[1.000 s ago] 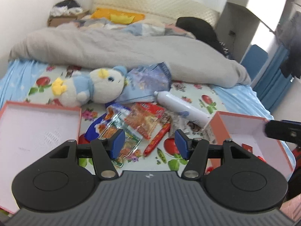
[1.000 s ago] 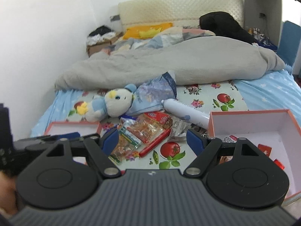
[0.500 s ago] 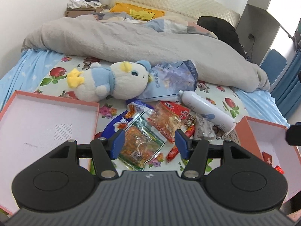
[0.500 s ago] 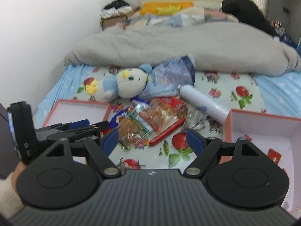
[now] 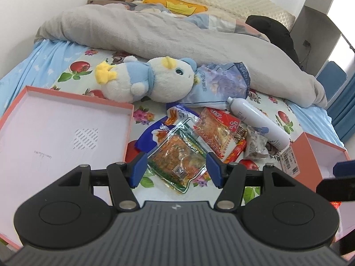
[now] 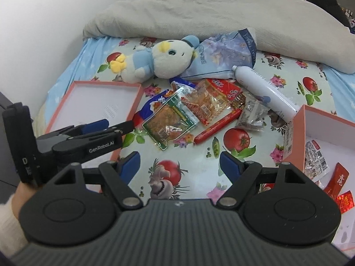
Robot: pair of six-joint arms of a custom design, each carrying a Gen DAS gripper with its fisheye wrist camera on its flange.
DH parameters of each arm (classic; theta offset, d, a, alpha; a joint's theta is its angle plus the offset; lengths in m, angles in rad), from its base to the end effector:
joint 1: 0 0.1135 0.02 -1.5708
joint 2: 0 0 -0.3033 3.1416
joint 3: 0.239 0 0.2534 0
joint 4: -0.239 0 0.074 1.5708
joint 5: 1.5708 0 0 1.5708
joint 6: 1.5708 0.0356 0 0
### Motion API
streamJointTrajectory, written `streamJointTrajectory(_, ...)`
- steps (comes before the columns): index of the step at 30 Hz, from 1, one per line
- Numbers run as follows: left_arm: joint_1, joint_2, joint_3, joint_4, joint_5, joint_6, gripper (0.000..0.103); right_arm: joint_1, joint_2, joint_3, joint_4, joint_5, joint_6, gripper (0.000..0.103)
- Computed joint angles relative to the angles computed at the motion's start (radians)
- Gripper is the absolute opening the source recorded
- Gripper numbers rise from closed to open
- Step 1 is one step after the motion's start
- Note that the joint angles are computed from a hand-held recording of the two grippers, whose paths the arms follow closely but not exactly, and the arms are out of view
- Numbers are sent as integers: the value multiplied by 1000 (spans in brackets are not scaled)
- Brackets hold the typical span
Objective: Organize snacks
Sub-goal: 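Move left tool to the green spicy snack bag while right tool reaches the red sausage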
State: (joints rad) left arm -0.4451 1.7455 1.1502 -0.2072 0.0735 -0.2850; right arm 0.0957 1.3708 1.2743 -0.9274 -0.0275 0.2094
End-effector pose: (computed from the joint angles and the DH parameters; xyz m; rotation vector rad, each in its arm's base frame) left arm 0.3475 -0.1687 0.2451 0.2288 2.4036 -0.4313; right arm 0.2662 0.0265 0.3531 0.1378 2.5977 0.1462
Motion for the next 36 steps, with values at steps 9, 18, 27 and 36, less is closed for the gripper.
streamJointTrajectory(9, 39, 2, -40, 26, 33, 1, 64, -60, -3, -90, 49, 9, -23, 80)
streamJointTrajectory(18, 29, 81, -20, 67, 64, 78, 67, -143, -12, -269, 319, -25, -2, 80)
streamJointTrajectory(27, -4, 201, 43, 74, 72, 209, 78, -201, 111, -364, 522, -106, 95, 80)
streamJointTrajectory(36, -8, 361, 198, -27, 75, 357, 92, -206, 274, -363, 668, -136, 175, 75)
